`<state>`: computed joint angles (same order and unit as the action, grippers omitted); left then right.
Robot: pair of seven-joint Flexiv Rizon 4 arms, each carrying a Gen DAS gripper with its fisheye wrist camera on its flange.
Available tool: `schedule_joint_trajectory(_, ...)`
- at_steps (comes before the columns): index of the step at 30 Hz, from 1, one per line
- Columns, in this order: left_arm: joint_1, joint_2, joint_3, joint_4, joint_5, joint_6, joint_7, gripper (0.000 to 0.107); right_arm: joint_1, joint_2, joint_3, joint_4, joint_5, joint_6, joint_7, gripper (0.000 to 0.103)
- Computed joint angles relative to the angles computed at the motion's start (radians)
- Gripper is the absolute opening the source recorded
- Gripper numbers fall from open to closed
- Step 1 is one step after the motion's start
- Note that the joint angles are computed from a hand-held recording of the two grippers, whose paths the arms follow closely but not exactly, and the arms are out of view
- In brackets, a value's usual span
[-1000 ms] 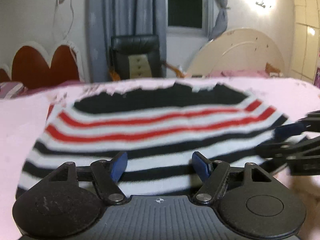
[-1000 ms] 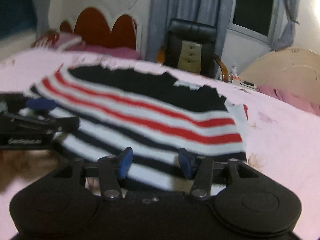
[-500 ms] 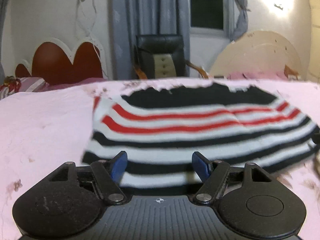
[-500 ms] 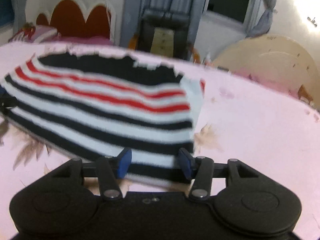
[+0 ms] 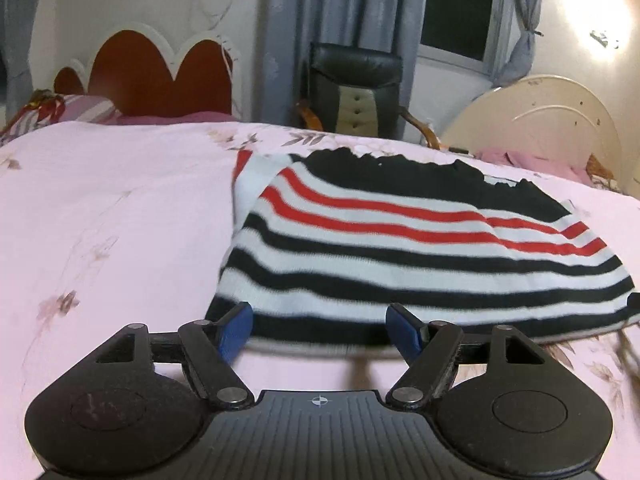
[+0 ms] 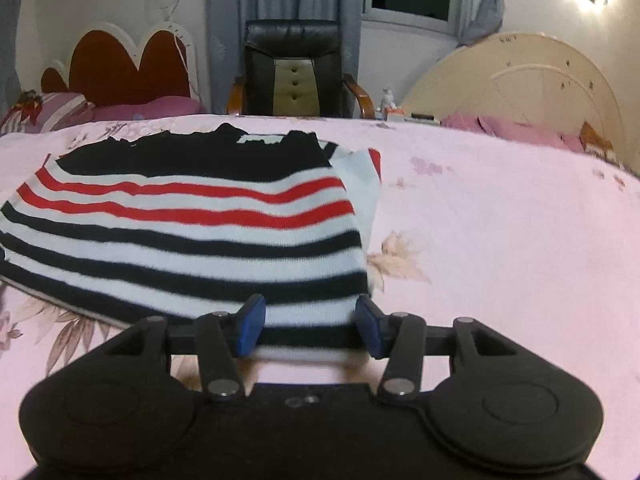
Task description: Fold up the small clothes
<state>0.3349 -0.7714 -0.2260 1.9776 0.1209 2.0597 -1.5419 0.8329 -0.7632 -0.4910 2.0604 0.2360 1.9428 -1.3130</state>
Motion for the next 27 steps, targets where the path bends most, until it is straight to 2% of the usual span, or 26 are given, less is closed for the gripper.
schedule_joint_trajectory(4,0.017,0.017,-0.006,0.038,0.010,0.021,-0.023,0.073,0.016,0.034,0.016,0.039,0.019,0.016,0.007,0.045)
schedule_joint_trajectory(6,0.054,0.018,-0.039,0.050,0.033,0.023,-0.048,0.073,0.024,0.049,0.025,0.052,0.029,0.026,0.006,0.044)
schedule_joint_trajectory(7,0.088,0.013,-0.076,0.058,0.041,0.020,-0.051,0.073,0.027,0.055,0.033,0.056,0.034,0.034,0.006,0.044)
schedule_joint_trajectory(10,0.260,-0.037,-0.249,0.072,0.126,-0.030,-0.152,0.073,0.021,0.071,0.062,0.055,0.043,0.046,0.004,0.041)
schedule_joint_trajectory(12,0.348,-0.100,-0.342,0.077,0.136,-0.034,-0.217,0.073,0.000,0.083,0.095,0.049,0.039,0.048,0.007,0.035)
schedule_joint_trajectory(15,0.421,-0.201,-0.422,0.063,0.159,0.028,-0.311,0.073,-0.024,0.090,0.133,0.033,0.031,0.049,0.009,0.031)
schedule_joint_trajectory(19,0.431,-0.278,-0.450,-0.001,0.181,0.048,-0.405,0.073,-0.048,0.078,0.163,0.003,0.019,0.044,0.016,0.031)
schedule_joint_trajectory(27,0.373,-0.360,-0.444,-0.166,0.184,0.028,-0.514,0.073,-0.112,0.040,0.210,-0.067,-0.025,0.022,0.056,0.031)
